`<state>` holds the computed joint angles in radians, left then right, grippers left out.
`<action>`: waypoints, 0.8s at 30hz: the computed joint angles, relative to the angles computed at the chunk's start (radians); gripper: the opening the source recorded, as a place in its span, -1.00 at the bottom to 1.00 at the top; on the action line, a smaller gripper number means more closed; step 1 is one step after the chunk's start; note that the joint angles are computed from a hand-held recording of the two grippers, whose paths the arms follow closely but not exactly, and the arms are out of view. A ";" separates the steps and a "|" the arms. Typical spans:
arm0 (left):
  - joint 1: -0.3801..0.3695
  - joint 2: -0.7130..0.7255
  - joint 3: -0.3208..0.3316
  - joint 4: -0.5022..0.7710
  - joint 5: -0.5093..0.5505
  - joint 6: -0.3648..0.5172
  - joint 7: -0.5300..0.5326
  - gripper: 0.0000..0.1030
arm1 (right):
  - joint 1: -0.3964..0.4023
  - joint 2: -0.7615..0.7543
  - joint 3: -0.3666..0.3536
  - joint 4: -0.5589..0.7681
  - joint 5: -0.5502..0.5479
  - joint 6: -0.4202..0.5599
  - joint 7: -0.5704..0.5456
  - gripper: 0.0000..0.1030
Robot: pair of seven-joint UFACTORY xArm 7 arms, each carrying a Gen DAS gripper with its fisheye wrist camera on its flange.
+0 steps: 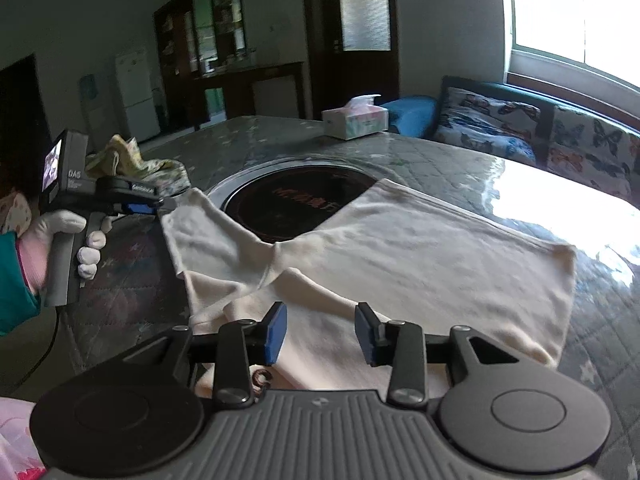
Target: Fold clothes
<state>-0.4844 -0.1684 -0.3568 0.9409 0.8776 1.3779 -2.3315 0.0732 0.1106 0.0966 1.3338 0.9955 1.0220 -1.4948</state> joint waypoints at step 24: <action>-0.109 0.204 0.017 0.402 0.421 -0.148 0.203 -0.88 | -0.093 -0.004 -0.050 -0.028 0.152 -0.057 0.017 -0.27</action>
